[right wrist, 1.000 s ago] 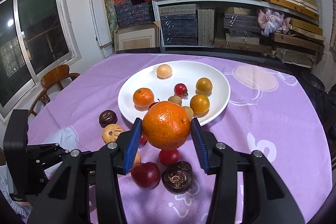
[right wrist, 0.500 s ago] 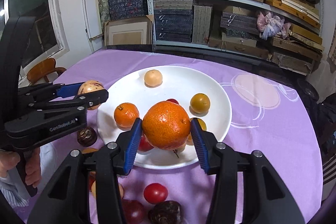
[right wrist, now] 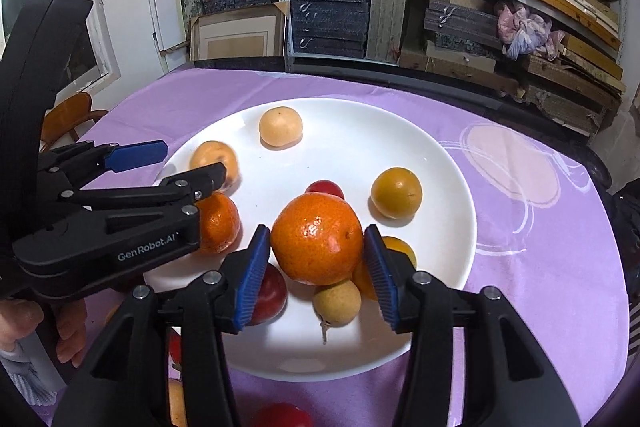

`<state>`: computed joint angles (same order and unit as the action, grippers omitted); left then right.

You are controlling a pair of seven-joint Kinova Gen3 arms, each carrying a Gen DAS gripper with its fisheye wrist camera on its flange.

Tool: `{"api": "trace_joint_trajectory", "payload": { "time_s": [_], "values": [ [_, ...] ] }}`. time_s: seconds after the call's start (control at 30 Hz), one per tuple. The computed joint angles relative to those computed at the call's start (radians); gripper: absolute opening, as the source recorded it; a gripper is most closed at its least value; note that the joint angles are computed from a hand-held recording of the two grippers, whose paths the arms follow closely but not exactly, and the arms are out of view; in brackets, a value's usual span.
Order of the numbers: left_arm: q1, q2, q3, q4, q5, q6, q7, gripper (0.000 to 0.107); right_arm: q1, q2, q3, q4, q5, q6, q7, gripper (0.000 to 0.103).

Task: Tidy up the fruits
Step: 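Open both tools to release the speckled fruit and orange onto the plate, then move both open tools back toward the remaining fruit pile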

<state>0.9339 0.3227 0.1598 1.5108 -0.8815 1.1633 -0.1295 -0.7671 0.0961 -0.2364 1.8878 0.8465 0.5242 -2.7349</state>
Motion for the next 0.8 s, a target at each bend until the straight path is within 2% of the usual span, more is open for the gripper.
{"api": "trace_joint_trajectory", "payload": {
  "time_s": [0.03, 0.07, 0.1, 0.13, 0.2, 0.27, 0.37, 0.4, 0.5, 0.57, 0.67, 0.8],
  "values": [
    [0.013, 0.005, -0.003, -0.004, -0.015, 0.021, 0.012, 0.077, -0.017, -0.005, 0.016, 0.003, 0.017, 0.009, -0.020, 0.064],
    [0.024, 0.005, -0.005, -0.005, -0.030, 0.036, 0.024, 0.080, -0.047, -0.017, 0.050, 0.015, 0.043, 0.002, -0.056, 0.076],
    [0.035, -0.008, -0.004, 0.009, -0.046, 0.039, 0.040, 0.082, -0.087, -0.042, 0.096, 0.040, 0.064, -0.020, -0.097, 0.081],
    [0.044, -0.019, 0.000, 0.019, -0.057, 0.048, 0.056, 0.082, -0.117, -0.066, 0.132, 0.060, 0.085, -0.036, -0.137, 0.081],
    [0.059, -0.050, 0.015, 0.035, -0.072, 0.079, 0.090, 0.082, -0.127, -0.134, 0.148, 0.110, 0.133, -0.070, -0.219, 0.081],
    [0.076, -0.100, 0.043, 0.064, -0.089, 0.117, 0.133, 0.086, -0.080, -0.226, 0.090, 0.169, 0.195, -0.079, -0.300, 0.084],
    [0.109, -0.160, 0.098, 0.097, -0.115, 0.221, 0.209, 0.094, 0.000, -0.365, -0.049, 0.238, 0.243, -0.005, -0.422, 0.099],
    [0.117, -0.177, 0.118, 0.109, -0.118, 0.248, 0.234, 0.098, 0.035, -0.411, -0.095, 0.269, 0.255, 0.005, -0.463, 0.099],
    [0.132, -0.207, 0.178, 0.150, -0.098, 0.322, 0.319, 0.099, 0.172, -0.550, -0.210, 0.375, 0.244, -0.065, -0.585, 0.099],
    [0.119, -0.214, 0.208, 0.178, -0.060, 0.322, 0.352, 0.099, 0.265, -0.628, -0.258, 0.455, 0.231, -0.147, -0.666, 0.099],
    [0.105, -0.195, 0.231, 0.223, -0.012, 0.294, 0.395, 0.099, 0.388, -0.666, -0.313, 0.534, 0.231, -0.243, -0.746, 0.099],
    [0.121, -0.147, 0.227, 0.244, -0.013, 0.292, 0.436, 0.099, 0.460, -0.653, -0.355, 0.553, 0.204, -0.271, -0.723, 0.099]
  ]
}}
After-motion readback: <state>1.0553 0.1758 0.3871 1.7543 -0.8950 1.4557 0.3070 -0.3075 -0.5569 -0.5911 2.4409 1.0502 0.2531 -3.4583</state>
